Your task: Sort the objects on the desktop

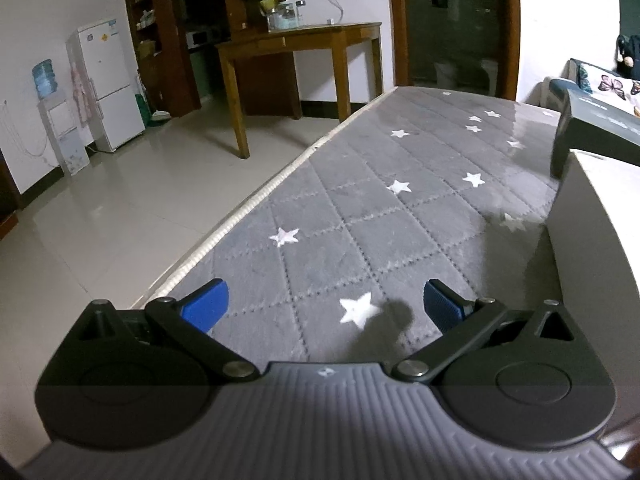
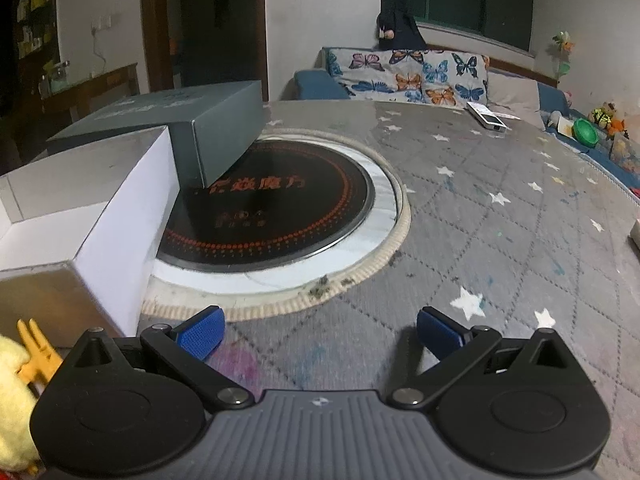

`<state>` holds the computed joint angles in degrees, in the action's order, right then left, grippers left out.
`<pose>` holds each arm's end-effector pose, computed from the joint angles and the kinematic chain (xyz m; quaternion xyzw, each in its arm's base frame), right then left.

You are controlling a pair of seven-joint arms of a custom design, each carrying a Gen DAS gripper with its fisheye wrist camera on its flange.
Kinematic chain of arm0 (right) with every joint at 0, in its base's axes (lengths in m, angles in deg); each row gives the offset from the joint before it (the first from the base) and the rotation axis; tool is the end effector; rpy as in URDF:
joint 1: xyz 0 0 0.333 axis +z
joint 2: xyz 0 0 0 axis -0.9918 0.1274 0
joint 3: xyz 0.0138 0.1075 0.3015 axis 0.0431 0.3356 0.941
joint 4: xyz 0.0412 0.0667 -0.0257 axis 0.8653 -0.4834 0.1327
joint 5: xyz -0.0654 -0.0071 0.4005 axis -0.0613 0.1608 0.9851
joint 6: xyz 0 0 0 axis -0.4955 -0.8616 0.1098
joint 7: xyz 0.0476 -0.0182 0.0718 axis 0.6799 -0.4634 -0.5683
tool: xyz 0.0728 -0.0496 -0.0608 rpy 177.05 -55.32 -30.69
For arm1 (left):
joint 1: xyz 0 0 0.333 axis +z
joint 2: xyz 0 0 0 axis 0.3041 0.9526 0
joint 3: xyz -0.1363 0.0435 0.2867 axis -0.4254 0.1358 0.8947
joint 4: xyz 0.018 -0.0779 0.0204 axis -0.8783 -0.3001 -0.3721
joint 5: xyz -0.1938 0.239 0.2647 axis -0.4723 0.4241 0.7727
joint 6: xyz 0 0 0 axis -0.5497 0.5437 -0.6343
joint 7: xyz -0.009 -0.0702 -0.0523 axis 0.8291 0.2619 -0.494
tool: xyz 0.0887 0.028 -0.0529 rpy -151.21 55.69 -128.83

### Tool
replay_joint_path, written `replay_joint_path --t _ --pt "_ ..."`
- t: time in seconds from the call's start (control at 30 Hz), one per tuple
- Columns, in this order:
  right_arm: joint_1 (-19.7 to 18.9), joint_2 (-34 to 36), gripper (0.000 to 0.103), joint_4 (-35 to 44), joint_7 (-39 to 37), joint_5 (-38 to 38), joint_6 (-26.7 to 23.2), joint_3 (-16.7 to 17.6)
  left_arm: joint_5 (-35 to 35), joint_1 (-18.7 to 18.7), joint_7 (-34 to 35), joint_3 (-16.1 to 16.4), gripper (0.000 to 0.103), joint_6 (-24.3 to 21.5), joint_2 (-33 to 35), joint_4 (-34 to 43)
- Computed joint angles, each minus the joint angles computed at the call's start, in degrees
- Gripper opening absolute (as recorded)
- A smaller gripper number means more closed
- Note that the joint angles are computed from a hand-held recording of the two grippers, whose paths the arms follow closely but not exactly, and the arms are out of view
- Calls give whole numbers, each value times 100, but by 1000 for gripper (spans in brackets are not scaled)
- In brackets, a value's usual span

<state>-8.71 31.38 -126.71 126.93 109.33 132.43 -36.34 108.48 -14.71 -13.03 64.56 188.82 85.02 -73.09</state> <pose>0.6242 0.2167 0.2737 -0.5050 0.7461 -0.3461 0.2619 0.7440 -0.3924 0.2969 -0.6860 0.5722 -0.2377 0.3814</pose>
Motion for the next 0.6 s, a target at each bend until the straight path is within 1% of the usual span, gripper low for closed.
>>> replay_joint_path --t 0.1,0.2,0.33,0.4,0.47,0.6 --pt "-51 128 103 69 49 54 47 -16 -65 51 56 4 103 -31 207 308" --pt "-156 129 103 136 17 82 48 30 -202 103 262 -12 103 -111 469 711" --pt "-264 173 103 260 53 24 -103 28 -470 171 639 -46 103 -172 825 1259" --pt "-313 192 103 315 112 -55 -166 28 -597 198 714 -40 103 -117 901 1369" --pt "-353 209 103 366 188 -146 -222 27 -761 231 872 -50 103 -178 1101 1700" --pt "-411 231 103 448 365 -357 -332 23 -985 252 993 1 103 -180 1280 1974"
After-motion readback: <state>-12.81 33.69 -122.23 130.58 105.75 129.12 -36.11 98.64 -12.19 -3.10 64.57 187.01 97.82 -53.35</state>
